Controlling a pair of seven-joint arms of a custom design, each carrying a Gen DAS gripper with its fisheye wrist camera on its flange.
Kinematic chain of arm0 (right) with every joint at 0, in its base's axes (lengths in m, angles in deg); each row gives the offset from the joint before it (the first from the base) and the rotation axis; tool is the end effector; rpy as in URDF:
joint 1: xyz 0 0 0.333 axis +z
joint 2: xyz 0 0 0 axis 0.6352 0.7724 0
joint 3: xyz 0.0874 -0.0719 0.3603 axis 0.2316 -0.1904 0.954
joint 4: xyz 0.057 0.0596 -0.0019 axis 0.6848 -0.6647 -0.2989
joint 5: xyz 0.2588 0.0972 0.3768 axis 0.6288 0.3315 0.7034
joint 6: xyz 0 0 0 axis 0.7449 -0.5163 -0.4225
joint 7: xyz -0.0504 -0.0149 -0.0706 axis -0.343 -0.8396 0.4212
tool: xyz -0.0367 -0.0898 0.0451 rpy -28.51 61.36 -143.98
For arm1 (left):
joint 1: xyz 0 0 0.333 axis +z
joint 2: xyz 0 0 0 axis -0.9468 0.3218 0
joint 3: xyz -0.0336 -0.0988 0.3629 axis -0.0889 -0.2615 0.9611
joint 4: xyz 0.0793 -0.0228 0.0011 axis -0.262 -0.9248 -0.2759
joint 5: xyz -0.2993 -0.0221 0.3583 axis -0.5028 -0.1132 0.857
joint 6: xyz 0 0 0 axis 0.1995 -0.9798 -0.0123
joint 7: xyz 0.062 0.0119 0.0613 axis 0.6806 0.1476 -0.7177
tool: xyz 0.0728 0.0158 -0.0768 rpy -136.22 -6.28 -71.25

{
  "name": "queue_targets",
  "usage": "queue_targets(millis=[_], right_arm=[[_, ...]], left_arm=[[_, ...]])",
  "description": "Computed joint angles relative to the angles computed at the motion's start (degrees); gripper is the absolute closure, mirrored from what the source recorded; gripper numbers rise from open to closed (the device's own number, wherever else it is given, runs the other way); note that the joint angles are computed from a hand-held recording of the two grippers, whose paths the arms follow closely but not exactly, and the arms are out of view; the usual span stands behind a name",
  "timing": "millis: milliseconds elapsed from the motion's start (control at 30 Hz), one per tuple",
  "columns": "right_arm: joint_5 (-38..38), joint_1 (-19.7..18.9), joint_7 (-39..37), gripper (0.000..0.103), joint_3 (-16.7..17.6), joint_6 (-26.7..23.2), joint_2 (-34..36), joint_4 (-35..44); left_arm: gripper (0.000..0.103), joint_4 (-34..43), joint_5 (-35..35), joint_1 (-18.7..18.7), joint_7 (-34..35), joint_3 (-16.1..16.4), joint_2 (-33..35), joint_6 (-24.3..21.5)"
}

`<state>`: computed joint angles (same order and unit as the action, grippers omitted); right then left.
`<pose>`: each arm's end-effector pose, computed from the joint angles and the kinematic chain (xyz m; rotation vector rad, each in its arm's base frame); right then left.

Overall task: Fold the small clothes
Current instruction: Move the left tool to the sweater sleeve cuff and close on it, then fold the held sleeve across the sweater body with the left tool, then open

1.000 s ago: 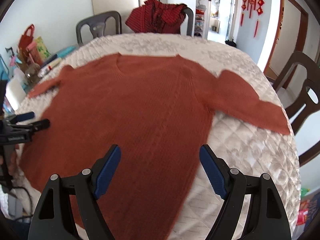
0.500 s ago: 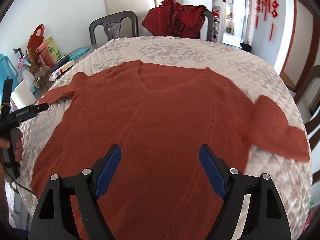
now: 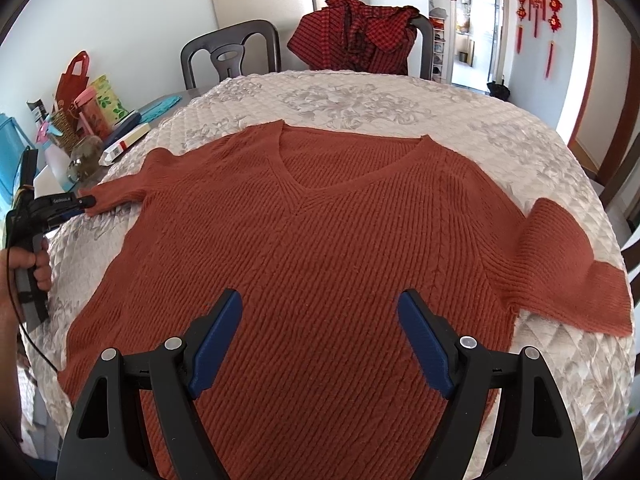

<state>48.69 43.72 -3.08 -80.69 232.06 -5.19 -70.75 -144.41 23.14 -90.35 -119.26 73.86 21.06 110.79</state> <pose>0.7040 0.0825 0.4320 -2.1294 0.9944 -0.4030 0.5612 -0.3154 0.4267 -2.4153 0.5236 -0.5943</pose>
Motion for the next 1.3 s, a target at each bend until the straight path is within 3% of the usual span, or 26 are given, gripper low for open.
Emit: queue_targets(millis=[167, 367, 500, 600, 700, 733, 800, 867, 933, 967, 1033, 1100, 1233, 1300], right_arm=[[1.09, -0.46, -0.19, 0.023, -0.09, -0.86, 0.01, 0.28], [2.54, -0.85, 0.01, 0.023, -0.3, -1.75, -0.24, 0.37], [3.34, -1.2, 0.99, 0.023, -0.77, -2.73, -0.33, 0.6], [3.76, -1.61, 1.82, 0.023, -1.06, -3.71, -0.06, 1.06], [3.77, -2.2, 4.0, 0.023, -1.41, -5.71, 0.5, 2.04], [4.07, -2.46, 4.3, 0.023, -1.41, -6.48, 0.63, 2.35], [4.91, -3.0, 4.63, 0.023, -1.37, -8.25, 0.86, 3.04], [5.68, -3.42, 5.08, 0.023, -1.31, -10.43, 1.15, 3.93], [6.25, -3.66, 5.08, 0.034, -1.22, -12.52, 1.49, 4.81], [5.88, -3.6, 5.88, 0.041, -1.24, -13.56, 1.92, 5.57], [4.37, -3.22, 8.52, 0.043, -1.19, -15.18, 3.26, 7.59], [1.88, -2.56, 11.86, 0.043, -1.12, -15.42, 4.66, 9.38], [-3.15, -1.69, 16.62, 0.043, -0.42, -15.86, 8.0, 13.61], [-5.62, -1.29, 18.98, 0.045, 0.02, -16.0, 9.87, 15.96]], left_arm=[[0.092, 3.15, 10.88, -0.48, -0.06, 0.13, 0.39, 3.57], [0.092, 15.28, 21.04, -1.19, 6.78, 1.79, 8.44, 15.92], [0.092, 25.38, 20.24, -2.1, 14.77, 3.27, 17.26, 27.19], [0.091, 31.8, 11.63, -0.02, 26.72, 1.45, 24.65, 34.91], [0.088, 34.6, 2.18, 1.66, 36.67, -1.5, 28.43, 34.82], [0.079, 33.87, 1.51, 1.54, 37.1, -1.09, 28.12, 36.07], [0.06, 31.42, 4.01, -1.29, 32.78, 2.88, 25.63, 38.01], [0.057, 28.2, 9.09, -5.1, 26.07, 8.28, 22.21, 39.67], [0.056, 24.08, 13.8, -8.36, 20.0, 12.73, 18.24, 37.55], [0.056, 22.53, 13.85, -8.63, 19.72, 12.77, 16.66, 34.26], [0.056, 19.55, 11.81, -7.92, 21.17, 11.52, 13.95, 26.41], [0.057, 17.91, 7.26, -5.77, 23.62, 9.5, 12.9, 22.46], [0.058, 16.31, 2.17, -2.41, 27.04, 7.38, 13.08, 21.58], [0.065, 16.17, 1.11, -1.51, 27.61, 7.19, 14.09, 24.05]])
